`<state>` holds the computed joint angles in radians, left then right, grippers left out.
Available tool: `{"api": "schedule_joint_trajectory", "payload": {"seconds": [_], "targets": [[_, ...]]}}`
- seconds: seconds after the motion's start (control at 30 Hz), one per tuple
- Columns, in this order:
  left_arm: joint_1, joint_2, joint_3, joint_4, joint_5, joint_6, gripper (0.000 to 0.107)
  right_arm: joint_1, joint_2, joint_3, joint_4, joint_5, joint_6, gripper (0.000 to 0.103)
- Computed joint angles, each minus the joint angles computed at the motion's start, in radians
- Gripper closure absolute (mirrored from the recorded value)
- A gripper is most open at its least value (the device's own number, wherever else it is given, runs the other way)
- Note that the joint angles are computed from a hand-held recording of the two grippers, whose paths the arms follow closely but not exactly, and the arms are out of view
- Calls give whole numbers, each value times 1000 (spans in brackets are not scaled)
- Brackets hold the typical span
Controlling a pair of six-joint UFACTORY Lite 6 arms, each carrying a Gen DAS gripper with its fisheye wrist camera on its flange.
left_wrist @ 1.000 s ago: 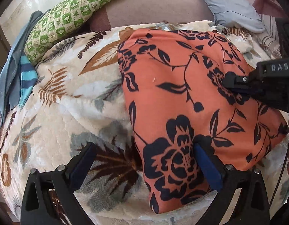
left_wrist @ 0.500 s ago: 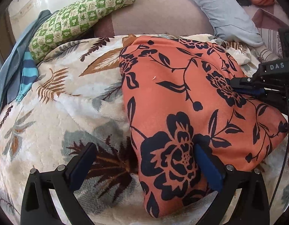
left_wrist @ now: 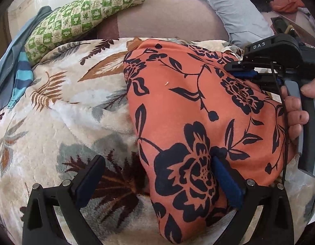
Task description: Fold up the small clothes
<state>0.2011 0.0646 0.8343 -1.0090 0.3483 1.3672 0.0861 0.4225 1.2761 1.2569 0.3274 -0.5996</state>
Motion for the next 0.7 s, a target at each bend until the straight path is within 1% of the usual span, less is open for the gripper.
{"api": "schedule_joint_trajectory", "payload": {"seconds": [0.07, 0.1, 0.13, 0.2, 0.23, 0.27, 0.37, 0.4, 0.47, 0.53, 0.57, 0.6, 0.63, 0.67, 0.7], "targets": [[-6, -2, 1, 20, -4, -23, 4, -25, 22, 5, 89, 36, -64, 91], [-7, -6, 2, 45, -3, -52, 4, -32, 24, 7, 91, 50, -48, 91], [-4, -12, 7, 80, 7, -90, 4, -31, 18, 11, 52, 55, 6, 91], [6, -29, 20, 138, 35, -152, 4, -8, -13, 27, -101, 45, 160, 90], [14, -43, 24, 139, 50, -156, 4, 8, -33, 31, -138, 43, 183, 88], [24, -56, 29, 121, 67, -144, 4, 28, -51, 35, -151, 42, 182, 88], [65, -71, 50, 36, 101, -99, 4, 89, -54, 91, -147, 98, 135, 88], [71, -64, 57, 24, 92, -98, 4, 118, -30, 133, -191, 110, 165, 88], [58, -24, 74, 63, 41, -142, 4, 168, 40, 222, -263, 132, 234, 88], [64, 29, 98, 50, 53, -126, 4, 198, 158, 346, -283, 171, 267, 88], [61, 47, 108, 52, 59, -130, 4, 210, 221, 413, -323, 182, 309, 88], [59, 63, 118, 57, 67, -134, 5, 222, 294, 498, -403, 191, 394, 88], [54, 71, 120, 75, 51, -159, 5, 226, 360, 568, -452, 198, 456, 89], [66, 87, 133, 56, 72, -142, 4, 219, 420, 639, -461, 226, 477, 89], [79, 106, 150, 50, 103, -134, 4, 208, 454, 680, -434, 244, 455, 89]]}}
